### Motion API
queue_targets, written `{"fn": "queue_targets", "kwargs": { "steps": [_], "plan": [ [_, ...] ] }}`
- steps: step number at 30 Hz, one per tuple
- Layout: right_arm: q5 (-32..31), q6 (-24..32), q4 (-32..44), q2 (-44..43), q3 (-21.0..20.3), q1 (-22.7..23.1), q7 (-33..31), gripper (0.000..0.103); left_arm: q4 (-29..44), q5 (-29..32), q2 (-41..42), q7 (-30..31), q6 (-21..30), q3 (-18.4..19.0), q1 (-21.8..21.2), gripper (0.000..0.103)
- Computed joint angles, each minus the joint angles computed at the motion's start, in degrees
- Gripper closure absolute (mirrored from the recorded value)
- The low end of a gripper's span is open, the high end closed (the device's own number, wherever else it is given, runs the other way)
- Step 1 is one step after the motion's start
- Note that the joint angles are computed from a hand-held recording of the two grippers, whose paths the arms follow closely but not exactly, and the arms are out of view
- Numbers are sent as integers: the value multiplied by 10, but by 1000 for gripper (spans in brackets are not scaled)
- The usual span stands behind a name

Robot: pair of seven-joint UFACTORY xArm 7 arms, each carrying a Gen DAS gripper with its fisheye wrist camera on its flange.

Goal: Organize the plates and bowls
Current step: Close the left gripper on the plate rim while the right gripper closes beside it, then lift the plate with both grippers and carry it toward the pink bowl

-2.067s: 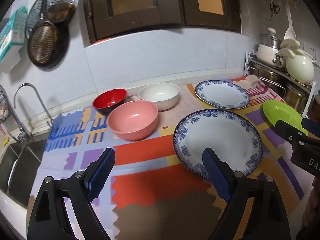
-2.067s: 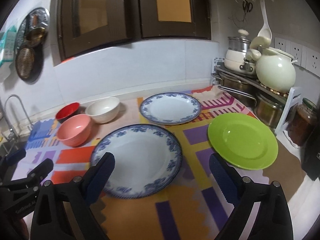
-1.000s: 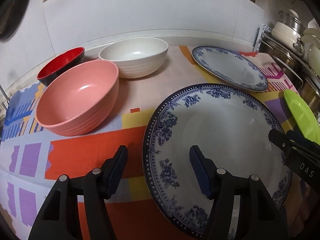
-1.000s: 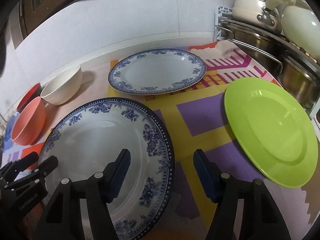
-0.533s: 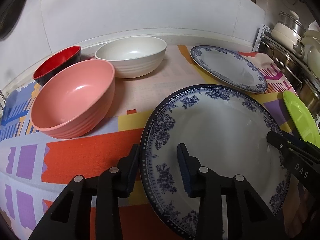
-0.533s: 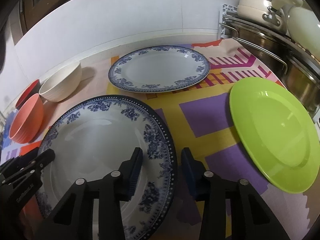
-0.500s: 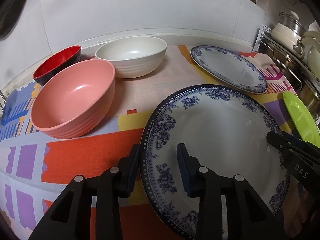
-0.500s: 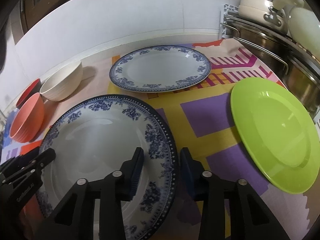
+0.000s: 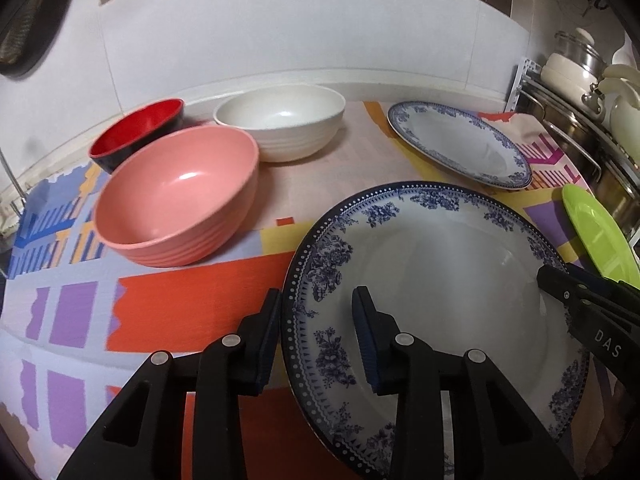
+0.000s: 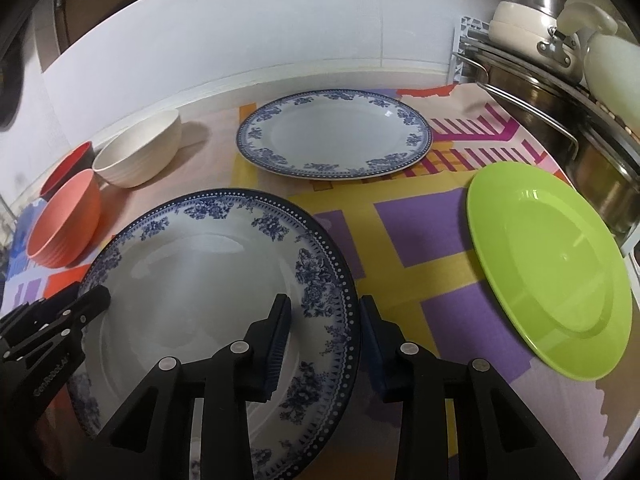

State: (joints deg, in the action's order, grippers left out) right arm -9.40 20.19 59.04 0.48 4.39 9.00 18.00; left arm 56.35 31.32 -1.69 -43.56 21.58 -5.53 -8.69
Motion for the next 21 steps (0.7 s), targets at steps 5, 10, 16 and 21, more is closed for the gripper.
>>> {"fn": "queue_targets", "kwargs": {
  "steps": [5,10,16,21],
  "plan": [
    [-19,7,-16,-33,8,4,17,68,-36,-6,-46,3,-9,-3,9,67],
    [-41,19,-30,-68,21,4,35,68,-70,-14,-97,11,-14,-17,31,67],
    [-48,24,-43,-103,40,10,52,68,-114,-44,-169,35,-5,-28,61,67],
    [-41,26,-47,-121,54,23,54,68,-149,-70,-232,61,15,-33,87,67]
  ]
}}
